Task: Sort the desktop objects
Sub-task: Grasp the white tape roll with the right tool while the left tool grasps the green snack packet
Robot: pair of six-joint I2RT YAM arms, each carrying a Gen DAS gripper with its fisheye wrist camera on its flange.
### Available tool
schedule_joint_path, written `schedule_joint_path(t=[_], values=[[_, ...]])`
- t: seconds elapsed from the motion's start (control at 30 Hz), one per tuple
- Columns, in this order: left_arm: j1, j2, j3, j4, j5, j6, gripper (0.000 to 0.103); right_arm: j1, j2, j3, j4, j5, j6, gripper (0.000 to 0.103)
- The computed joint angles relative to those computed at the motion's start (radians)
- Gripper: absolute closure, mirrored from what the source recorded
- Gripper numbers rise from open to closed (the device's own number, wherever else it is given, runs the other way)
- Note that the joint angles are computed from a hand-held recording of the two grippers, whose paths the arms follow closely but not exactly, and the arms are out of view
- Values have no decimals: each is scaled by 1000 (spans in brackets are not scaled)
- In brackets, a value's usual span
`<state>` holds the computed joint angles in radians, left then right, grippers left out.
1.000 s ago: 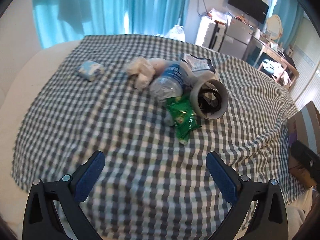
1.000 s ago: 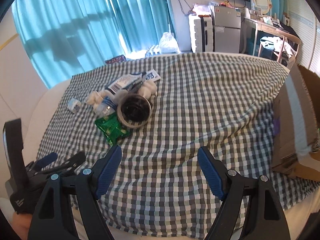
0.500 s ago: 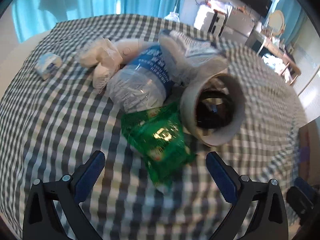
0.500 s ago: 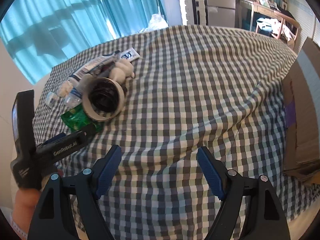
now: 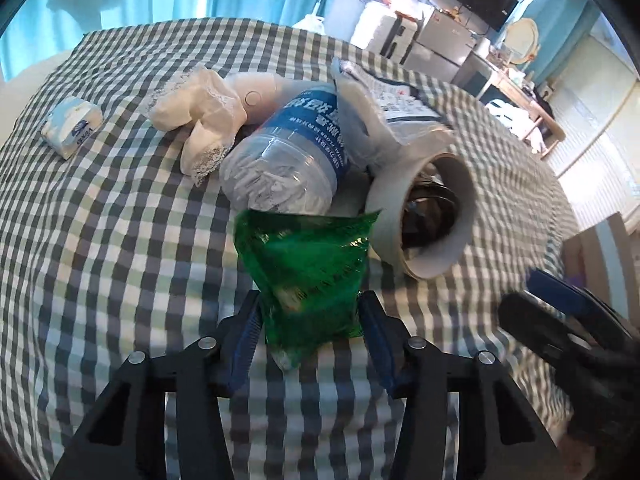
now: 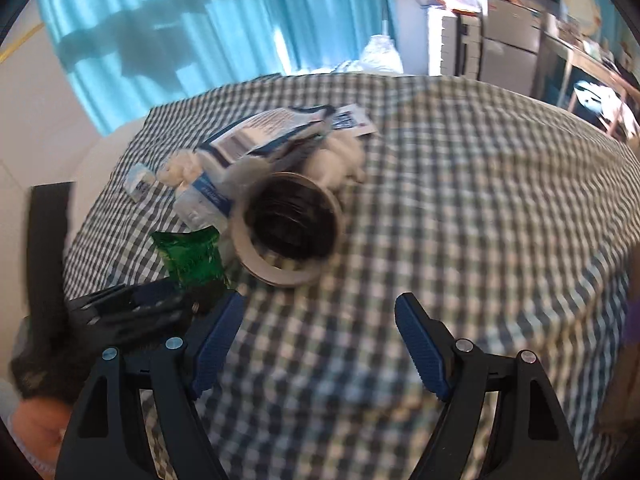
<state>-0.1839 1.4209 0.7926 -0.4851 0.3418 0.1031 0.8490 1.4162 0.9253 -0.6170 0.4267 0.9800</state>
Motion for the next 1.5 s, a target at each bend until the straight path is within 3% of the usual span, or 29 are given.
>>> schedule_joint_path(t=[0.27, 0.37, 0.5, 0.73, 0.93, 1.0, 1.1, 1.2, 1.5], values=[[113, 12, 17, -23, 77, 56, 53, -70, 139, 73, 80, -108, -85, 25], [117, 52, 32, -18, 122, 31, 50, -68, 148, 62, 110, -36, -73, 25], [63, 56, 10, 26, 65, 48, 44, -134, 146, 59, 163, -111, -84, 25], [10, 92, 13, 83, 37, -27, 41, -127, 207, 134, 131, -81, -82, 18], [-24, 98, -8, 145, 9, -54, 41, -144, 190, 98, 190, -119, -5, 14], [-30, 93, -24, 168, 2, -66, 53, -160, 216, 112, 183, -132, -13, 14], [4, 62, -48, 143, 23, -45, 58, -188, 273, 137, 185, -163, -9, 14], [16, 45, -42, 107, 32, -18, 61, -203, 271, 120, 206, -201, 8, 19], [27, -82, -55, 0, 47, 12, 62, -76, 39, 36, 48, -75, 82, 19]])
